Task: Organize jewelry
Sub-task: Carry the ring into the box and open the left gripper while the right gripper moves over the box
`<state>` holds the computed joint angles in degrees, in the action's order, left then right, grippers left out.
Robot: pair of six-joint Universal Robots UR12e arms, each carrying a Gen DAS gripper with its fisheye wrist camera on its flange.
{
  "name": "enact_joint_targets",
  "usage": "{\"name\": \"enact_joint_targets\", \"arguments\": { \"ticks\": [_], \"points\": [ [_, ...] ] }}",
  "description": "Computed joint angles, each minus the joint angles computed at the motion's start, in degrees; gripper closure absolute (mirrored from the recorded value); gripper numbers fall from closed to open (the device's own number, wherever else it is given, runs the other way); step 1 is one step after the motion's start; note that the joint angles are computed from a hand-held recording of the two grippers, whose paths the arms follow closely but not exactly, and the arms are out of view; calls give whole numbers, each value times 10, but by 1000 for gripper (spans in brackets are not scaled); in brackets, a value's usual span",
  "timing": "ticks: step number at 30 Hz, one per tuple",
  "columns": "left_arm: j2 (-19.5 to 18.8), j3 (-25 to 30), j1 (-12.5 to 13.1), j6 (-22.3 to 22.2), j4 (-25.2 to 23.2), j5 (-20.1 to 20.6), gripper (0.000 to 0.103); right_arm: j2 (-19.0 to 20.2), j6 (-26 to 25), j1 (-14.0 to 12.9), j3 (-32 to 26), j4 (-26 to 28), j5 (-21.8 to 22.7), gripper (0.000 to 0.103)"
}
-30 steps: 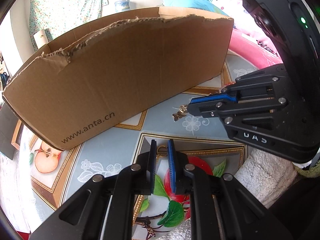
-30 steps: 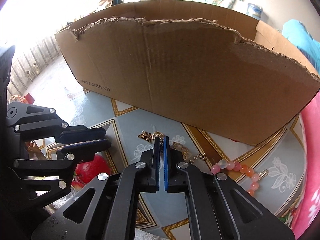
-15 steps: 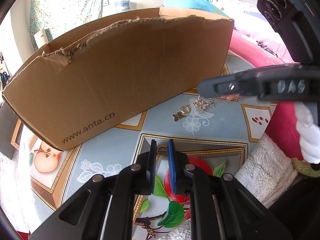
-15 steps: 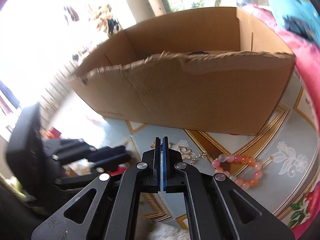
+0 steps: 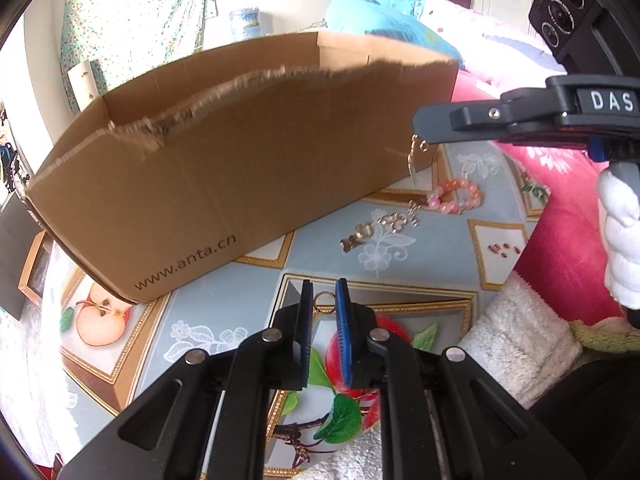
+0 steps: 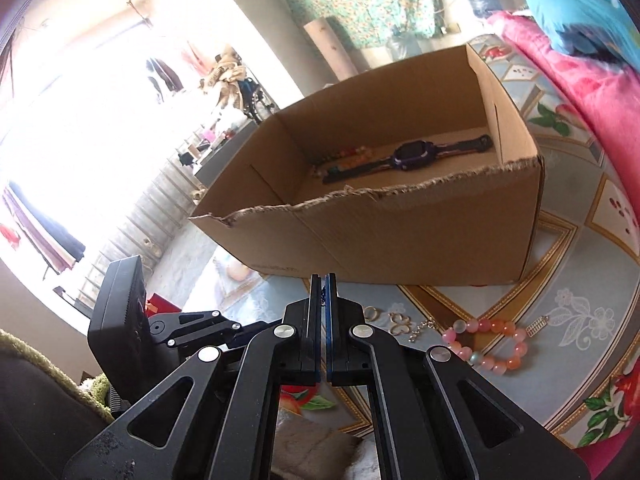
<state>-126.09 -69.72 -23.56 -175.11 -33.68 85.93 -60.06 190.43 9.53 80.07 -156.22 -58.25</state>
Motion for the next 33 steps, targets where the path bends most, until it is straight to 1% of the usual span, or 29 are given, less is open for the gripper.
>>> {"name": "enact_joint_targets", "arguments": {
  "ticks": [3,6,9,11,13,15,16,17,18,19,20,22,23,25,26,28,29,30,32,33],
  "points": [
    [10,-5,3,2,16,-15,92,-1,-7,2,-2,-13,8,103],
    [21,-8,6,3,48,-32,92,5,-16,6,-14,-32,16,103],
    [25,-2,14,-8,81,-52,92,10,-24,7,-29,-50,25,103],
    [22,14,18,-13,88,-56,92,17,-23,7,-45,-60,36,103],
    [14,38,21,-10,81,-49,92,29,-28,9,-68,-54,36,103],
    [2,64,23,-9,68,-35,92,42,-38,11,-96,-32,29,103],
    [-7,84,25,-7,51,-26,92,48,-45,12,-110,-16,28,103],
    [-17,102,24,-1,39,-12,92,59,-53,14,-133,13,23,103],
    [-22,111,25,3,30,-4,92,65,-58,15,-146,31,21,103],
    [-34,135,24,7,6,12,92,77,-63,16,-169,64,19,103],
    [-42,150,23,8,-13,19,92,84,-66,17,-179,85,19,103],
    [-60,184,24,2,-56,32,92,103,-76,20,-217,143,13,103],
    [-70,203,25,-3,-80,38,92,108,-80,21,-224,158,9,103],
    [-84,229,27,-12,-112,46,92,125,-92,24,-257,207,0,103],
    [-90,240,27,-14,-124,47,92,130,-94,25,-268,221,-5,103],
    [-97,249,28,-14,-135,56,92,143,-105,26,-294,261,-10,102],
    [-99,254,28,-15,-143,56,92,148,-104,27,-304,275,-16,98],
    [-102,259,29,-17,-150,56,92,152,-104,28,-312,285,-18,98],
    [-105,263,28,-18,-154,59,91,156,-104,27,-321,294,-24,98],
    [-105,263,28,-17,-153,62,86,156,-100,27,-323,292,-27,97]
  ]
}}
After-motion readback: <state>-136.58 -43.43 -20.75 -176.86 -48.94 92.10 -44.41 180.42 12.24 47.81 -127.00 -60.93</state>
